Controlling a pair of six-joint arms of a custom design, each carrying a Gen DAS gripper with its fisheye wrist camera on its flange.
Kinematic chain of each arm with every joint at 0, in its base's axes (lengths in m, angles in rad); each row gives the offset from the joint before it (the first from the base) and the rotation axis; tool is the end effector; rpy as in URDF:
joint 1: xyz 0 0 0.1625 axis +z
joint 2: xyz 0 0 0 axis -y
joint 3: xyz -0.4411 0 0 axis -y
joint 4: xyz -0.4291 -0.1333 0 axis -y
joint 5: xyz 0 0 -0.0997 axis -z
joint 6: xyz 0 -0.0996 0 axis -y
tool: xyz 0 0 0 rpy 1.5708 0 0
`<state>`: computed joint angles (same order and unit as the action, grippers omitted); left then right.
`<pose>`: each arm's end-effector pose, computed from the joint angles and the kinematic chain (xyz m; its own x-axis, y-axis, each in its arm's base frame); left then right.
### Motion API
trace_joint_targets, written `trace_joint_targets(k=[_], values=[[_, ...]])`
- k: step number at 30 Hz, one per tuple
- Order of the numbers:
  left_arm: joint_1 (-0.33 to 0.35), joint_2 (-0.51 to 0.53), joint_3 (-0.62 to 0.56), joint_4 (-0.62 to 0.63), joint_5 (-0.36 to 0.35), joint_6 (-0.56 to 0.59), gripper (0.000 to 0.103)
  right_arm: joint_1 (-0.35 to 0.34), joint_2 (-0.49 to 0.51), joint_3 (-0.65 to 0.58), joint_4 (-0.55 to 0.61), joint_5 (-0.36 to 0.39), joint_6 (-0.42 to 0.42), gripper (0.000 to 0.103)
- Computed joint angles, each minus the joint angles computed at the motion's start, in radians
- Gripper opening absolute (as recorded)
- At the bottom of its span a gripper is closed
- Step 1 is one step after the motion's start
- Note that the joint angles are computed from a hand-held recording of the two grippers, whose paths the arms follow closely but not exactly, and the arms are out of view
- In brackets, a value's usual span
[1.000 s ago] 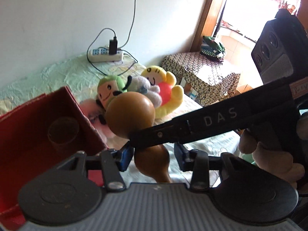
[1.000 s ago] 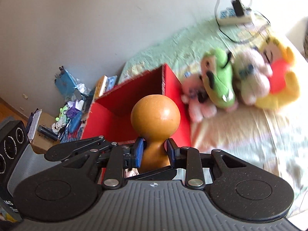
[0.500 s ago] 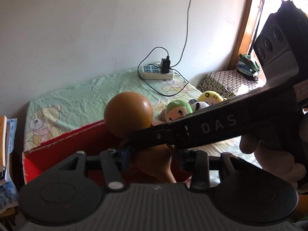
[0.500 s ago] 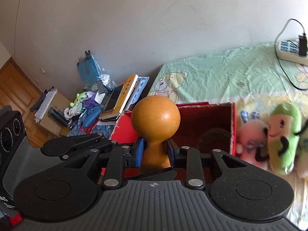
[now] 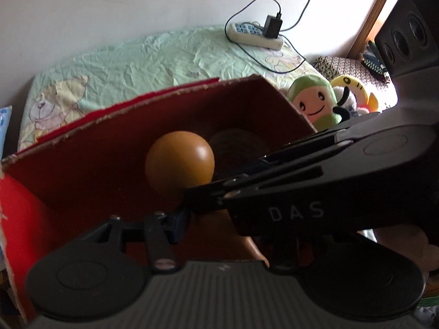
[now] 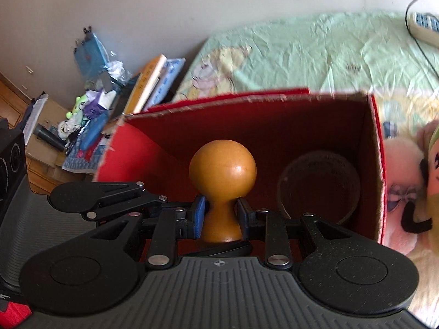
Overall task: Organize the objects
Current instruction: 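Lift the gourd toy with the right tool and carry it over the box, then lower the orange gourd toy into the box beside the tape roll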
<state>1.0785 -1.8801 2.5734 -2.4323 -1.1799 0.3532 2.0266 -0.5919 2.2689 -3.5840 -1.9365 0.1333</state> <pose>0.0046 -0.3537 0.2343 -0.6316 0.6578 -0.4104 0.7295 0.6835 -0.0271 0.2838 -0.3569 -0.0730 -0.9378 -0.1898 0.2907 -0.2935 0.8807 -0.3718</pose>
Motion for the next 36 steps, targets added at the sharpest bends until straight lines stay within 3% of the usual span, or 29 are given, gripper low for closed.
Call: trace_joint_targets(k=[4,12,22,26,30,33,36], values=[[0.024,0.080,-0.030,0.011,0.008,-0.012,0.042,-0.026,0.014,-0.004,0.007,0.005,0.030,0.029],[-0.026,0.135,-0.046,0.080,0.078,-0.082,0.041,-0.018,0.029,0.000,-0.018,-0.033,0.062,0.025],[-0.012,0.073,-0.036,0.085,0.082,-0.056,0.043,-0.018,0.058,0.019,-0.124,-0.041,0.032,0.025],[-0.010,0.014,-0.015,0.073,0.119,-0.034,0.047,-0.015,0.060,0.017,-0.131,-0.044,0.047,0.025],[0.000,-0.002,-0.012,0.053,0.176,-0.049,0.047,-0.029,0.050,0.032,-0.158,0.017,0.076,0.024],[0.021,0.011,-0.029,0.048,0.178,-0.075,0.048,-0.040,0.038,0.023,-0.110,0.076,0.063,0.024],[0.014,0.026,-0.027,0.034,0.206,-0.095,0.048,-0.027,0.041,-0.007,-0.035,0.057,0.055,0.024]])
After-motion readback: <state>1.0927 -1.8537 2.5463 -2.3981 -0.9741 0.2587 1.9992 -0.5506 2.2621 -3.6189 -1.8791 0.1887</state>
